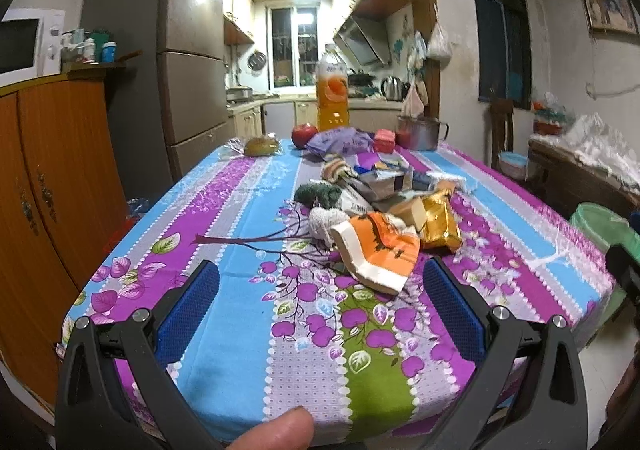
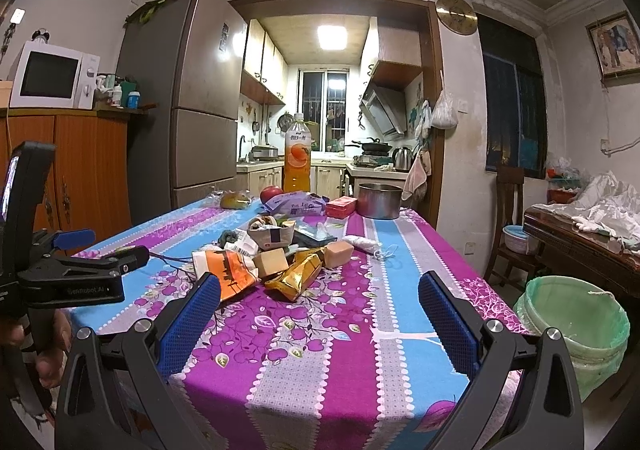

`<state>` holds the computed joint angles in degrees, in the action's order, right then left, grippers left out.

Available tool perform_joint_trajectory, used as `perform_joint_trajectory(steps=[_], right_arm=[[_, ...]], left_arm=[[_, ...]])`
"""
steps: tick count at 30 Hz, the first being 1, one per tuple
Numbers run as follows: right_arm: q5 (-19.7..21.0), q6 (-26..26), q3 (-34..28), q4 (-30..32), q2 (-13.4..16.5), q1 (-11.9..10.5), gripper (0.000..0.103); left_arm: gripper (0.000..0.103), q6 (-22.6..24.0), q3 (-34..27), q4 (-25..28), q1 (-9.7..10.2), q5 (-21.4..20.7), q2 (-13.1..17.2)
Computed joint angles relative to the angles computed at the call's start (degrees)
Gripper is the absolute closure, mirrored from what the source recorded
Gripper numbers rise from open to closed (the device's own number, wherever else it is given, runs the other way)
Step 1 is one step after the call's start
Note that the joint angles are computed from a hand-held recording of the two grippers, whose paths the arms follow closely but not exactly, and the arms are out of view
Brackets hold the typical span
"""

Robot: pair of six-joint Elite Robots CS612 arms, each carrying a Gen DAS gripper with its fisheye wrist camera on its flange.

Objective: Collect trash

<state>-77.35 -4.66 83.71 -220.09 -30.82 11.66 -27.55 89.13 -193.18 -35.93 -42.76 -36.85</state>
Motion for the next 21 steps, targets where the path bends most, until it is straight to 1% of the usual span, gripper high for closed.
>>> perform_joint_trajectory(steps=[2,3,4,5,6,7,9,10,11,13,14,15,17,19,21], right_arm=[[0.3,-0.5,-0.6,1.6,-0.1,0.1,0.004],[0.5,-0.5,-1.0,2.5,-0.1,0.1,0.004],[1.0,-0.1,-1.5,3.6,-0.2,0.1,0.004],[1.5,0.4,-2.0,5.2,-0.2,0.0,0.004],[2.0,1.0,-2.8,7.1,-0.2,0.0,0.004],[2.3,1.1,-3.5,8.6,-0.1,0.0,0.004],[2.8,1.1,-5.2,12.4,0.3,0.1,0.004],[3.3,1.2,-6.6,15.6,0.6,0.1,0.004],[3.8,1.5,-8.0,18.3,0.9,0.1,0.004],[5.7,2.4,-11.6,25.3,1.9,0.0,0.004],[7.3,2.8,-13.7,28.9,2.5,-0.1,0.004],[8.8,3.3,-16.2,33.5,3.3,-0.3,0.004],[13.1,4.9,-22.5,43.3,5.6,-0.6,0.005],[14.2,5.6,-27.3,50.0,7.6,-0.6,0.008],[15.3,6.0,-32.4,55.9,9.9,-0.5,0.017]], left_arm=[[0.005,-0.7,0.2,2.5,0.60,-1.3,-0.4],[0.005,-2.3,0.5,4.1,1.21,-3.1,-1.0],[0.005,-3.0,0.7,4.4,1.72,-5.0,-1.3],[0.005,-3.1,0.9,4.1,2.53,-8.3,-1.6],[0.005,-2.3,1.0,3.6,3.06,-10.3,-1.6],[0.005,-1.6,0.9,3.4,3.36,-11.1,-1.5],[0.005,-0.3,0.4,3.5,3.50,-9.0,-1.2],[0.005,-0.2,0.1,3.6,3.72,-9.2,-1.0],[0.005,-0.3,-0.2,4.4,4.15,-10.9,-1.1],[0.005,-1.1,-1.7,8.7,5.92,-19.0,-1.2],[0.005,0.4,-3.0,9.2,6.79,-22.8,-0.6],[0.005,1.2,-4.0,9.6,7.35,-25.1,-0.1],[0.010,-0.1,-6.8,11.0,9.03,-30.8,1.2],[0.015,-1.7,-9.0,12.0,10.23,-35.0,2.4],[0.020,-3.4,-11.5,14.2,11.42,-38.9,3.7]])
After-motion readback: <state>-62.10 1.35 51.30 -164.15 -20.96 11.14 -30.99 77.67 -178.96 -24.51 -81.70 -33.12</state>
